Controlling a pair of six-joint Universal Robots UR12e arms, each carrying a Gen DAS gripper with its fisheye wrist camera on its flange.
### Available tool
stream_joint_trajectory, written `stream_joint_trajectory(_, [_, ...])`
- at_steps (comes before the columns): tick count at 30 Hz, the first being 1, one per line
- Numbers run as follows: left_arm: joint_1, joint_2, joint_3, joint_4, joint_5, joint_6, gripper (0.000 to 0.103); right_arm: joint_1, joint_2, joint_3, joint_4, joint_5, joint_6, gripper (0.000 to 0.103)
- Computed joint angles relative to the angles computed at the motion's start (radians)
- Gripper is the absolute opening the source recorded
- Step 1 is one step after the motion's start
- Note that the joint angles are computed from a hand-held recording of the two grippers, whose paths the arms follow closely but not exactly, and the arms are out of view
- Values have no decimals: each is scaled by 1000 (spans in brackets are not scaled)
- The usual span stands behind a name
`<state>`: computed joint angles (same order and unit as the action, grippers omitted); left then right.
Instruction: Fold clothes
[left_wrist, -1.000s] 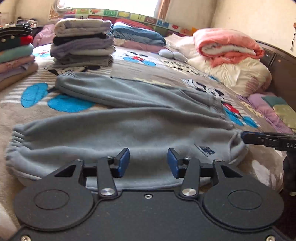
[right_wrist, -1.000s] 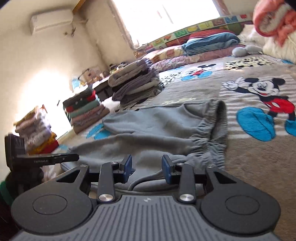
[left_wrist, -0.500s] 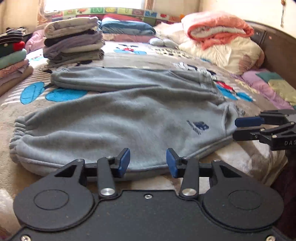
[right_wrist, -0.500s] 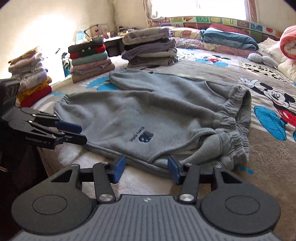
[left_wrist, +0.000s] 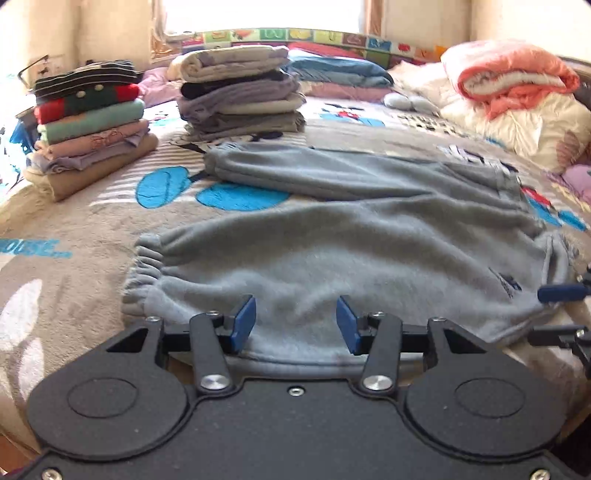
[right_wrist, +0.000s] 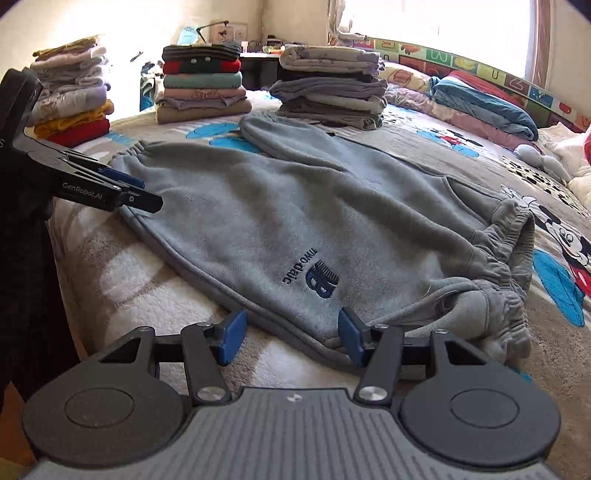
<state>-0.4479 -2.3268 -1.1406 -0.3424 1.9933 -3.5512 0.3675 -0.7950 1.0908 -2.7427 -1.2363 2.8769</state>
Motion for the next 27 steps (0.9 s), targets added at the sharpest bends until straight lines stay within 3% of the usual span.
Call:
stream_joint_trajectory(2, [19, 7, -14, 15, -23, -76, 47, 4, 2, 6, -47, -3, 10, 56])
stream_joint_trajectory(3, [29, 10, -10, -35, -20, -133, 47, 10, 7, 5, -82, -22, -1, 56])
stream_joint_trajectory(5, [50, 24, -15, -101, -52, -271, 33, 16, 24, -11, -133, -2, 7, 56])
stream_joint_trajectory(6, [57, 31, -25, -87, -72, -304, 32, 18, 34, -21, -154, 3, 15, 56])
stream_joint_trajectory(8, [50, 27, -24, -21, -44, -260, 33, 24, 54, -44, -173, -6, 15, 56])
stream_joint_trajectory(11, [60, 11, 6, -78, -42, -248, 47, 26, 75, -72, -154, 14, 39, 59])
stream_joint_trajectory(12, [65, 4, 18, -106, -44, -249, 47, 25, 80, -81, -137, 26, 51, 66])
stream_joint_trajectory(14, [66, 3, 23, -115, -30, -251, 40, 27, 78, -95, -26, 32, 30, 67])
stream_joint_trajectory(15, [65, 5, 22, -112, -21, -252, 35, 24, 72, -89, -16, 47, 37, 68])
stream_joint_trajectory(18, [55, 4, -6, 52, 17, -219, 39, 15, 46, -82, 82, 98, -40, 68])
stream_joint_trajectory(19, [53, 2, -13, 108, 17, -199, 39, 16, 38, -66, 68, 86, -66, 67])
stream_joint_trajectory(21, [53, -4, -15, 162, -6, -159, 39, 14, 37, -53, 12, 102, -35, 64])
stream_joint_trajectory(23, [54, -13, 7, 107, -8, -161, 40, 12, 53, -59, -91, 111, 10, 64])
stream_joint_trajectory(24, [54, -19, 26, 35, 16, -189, 40, 13, 67, -75, -115, 94, 27, 65])
stream_joint_trajectory(25, [55, -24, 42, -39, 51, -236, 35, 14, 81, -92, -139, 76, 43, 65])
stream_joint_trajectory(26, [56, -23, 45, -71, 72, -277, 18, 15, 95, -112, -152, 58, 56, 66])
stream_joint_trajectory(27, [56, -19, 40, -61, 81, -295, 17, 13, 106, -131, -124, 54, 75, 66])
